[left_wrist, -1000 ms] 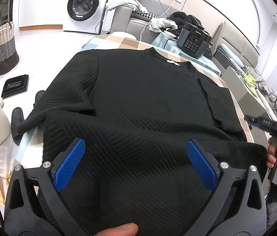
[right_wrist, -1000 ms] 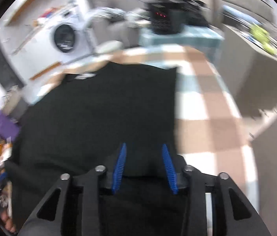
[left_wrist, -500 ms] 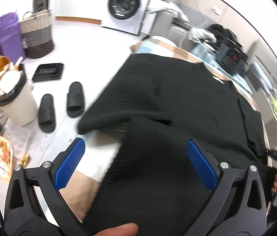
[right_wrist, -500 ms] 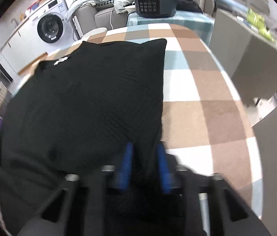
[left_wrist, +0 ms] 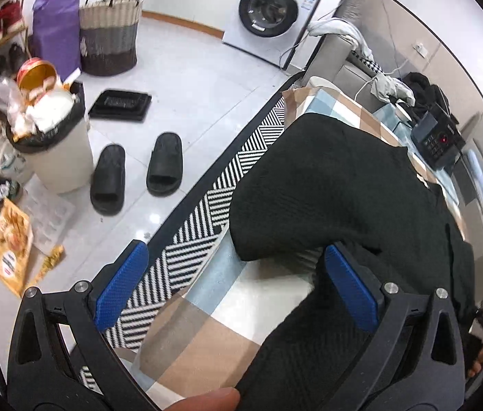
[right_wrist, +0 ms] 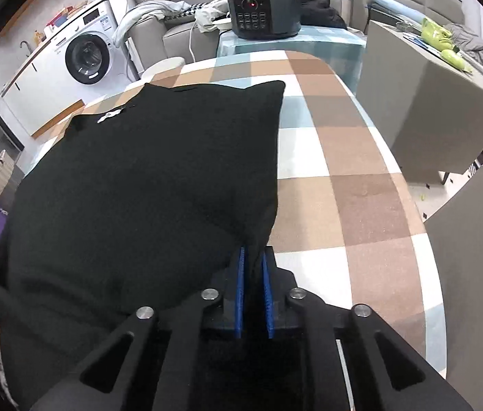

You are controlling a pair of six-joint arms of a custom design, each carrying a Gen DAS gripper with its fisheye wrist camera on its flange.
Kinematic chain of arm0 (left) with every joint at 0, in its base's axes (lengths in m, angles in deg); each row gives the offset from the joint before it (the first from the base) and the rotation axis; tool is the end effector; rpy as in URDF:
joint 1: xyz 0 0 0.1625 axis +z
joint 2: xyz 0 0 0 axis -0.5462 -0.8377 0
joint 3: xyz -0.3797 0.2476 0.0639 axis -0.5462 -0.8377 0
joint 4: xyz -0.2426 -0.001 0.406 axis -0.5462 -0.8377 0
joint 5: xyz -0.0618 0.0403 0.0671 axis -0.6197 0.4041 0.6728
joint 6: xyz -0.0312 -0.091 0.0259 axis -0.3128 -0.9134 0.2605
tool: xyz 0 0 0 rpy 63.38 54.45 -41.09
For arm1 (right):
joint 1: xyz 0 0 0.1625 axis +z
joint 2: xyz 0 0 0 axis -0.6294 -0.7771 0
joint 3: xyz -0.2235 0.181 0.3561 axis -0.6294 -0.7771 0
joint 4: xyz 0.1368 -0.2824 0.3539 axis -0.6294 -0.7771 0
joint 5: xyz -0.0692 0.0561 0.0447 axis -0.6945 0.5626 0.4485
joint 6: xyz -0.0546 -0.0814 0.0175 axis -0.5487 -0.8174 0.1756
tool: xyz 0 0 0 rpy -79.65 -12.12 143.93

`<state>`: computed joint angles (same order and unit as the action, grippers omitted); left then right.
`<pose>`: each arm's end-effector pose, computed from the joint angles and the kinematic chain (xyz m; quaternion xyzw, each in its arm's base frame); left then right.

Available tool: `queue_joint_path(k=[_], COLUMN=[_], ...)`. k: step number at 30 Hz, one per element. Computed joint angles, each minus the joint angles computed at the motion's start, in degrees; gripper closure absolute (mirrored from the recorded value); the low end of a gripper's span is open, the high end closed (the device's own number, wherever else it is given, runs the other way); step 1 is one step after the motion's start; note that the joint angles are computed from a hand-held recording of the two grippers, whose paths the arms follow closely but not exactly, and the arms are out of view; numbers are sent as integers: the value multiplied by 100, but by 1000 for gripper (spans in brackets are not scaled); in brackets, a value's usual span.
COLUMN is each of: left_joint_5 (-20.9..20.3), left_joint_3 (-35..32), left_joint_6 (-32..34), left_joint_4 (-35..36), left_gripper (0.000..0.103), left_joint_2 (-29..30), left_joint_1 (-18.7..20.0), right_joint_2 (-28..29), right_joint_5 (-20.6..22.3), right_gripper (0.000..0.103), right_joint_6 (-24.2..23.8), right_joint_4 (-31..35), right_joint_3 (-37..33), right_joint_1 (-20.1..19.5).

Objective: Fold small clothes

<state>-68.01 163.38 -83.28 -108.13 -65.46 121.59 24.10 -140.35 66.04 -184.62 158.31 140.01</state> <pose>0.1842 -0.6283 0.3791 -0.1971 0.8278 -0.4339 0.2961 0.2224 -0.7732 -0.0151 0.0779 -0.9133 0.2400 0.3197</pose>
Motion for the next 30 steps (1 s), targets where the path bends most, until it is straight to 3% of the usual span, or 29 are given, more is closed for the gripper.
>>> queue_joint_path(k=[2, 4, 7, 10, 18, 25, 26, 30], left_joint_5=[-210, -471, -829, -1120, -2001, -2072, -2049, -1737], left_joint_3=[-99, -180, -238, -129, -204, -710, -780, -1031], left_joint_6=[-213, -374, -541, -754, -1190, -1318, -1310, -1145], left_joint_4=[130, 187, 383, 331, 453, 381, 354, 126], left_gripper=[1, 7, 25, 30, 32, 36, 39, 94], left_joint_2=[21, 65, 60, -3, 42, 438, 492, 699], left_joint_1=[120, 227, 328, 331, 500, 584, 588, 557], right_joint_2=[-52, -123, -203, -299, -575, -703, -706, -738], right_joint_5=[60, 139, 93, 129, 449, 508, 489, 463], right_gripper=[81, 75, 74, 72, 63, 62, 62, 62], right_joint_6=[184, 278, 249, 270, 340, 417, 433, 531], right_joint_4=[63, -6, -250, -439, -1038, -1232, -1271, -1312], right_joint_3=[19, 103, 263, 437, 964, 1233, 1251, 1330], right_joint_1=[0, -7, 43, 101, 261, 331, 331, 324])
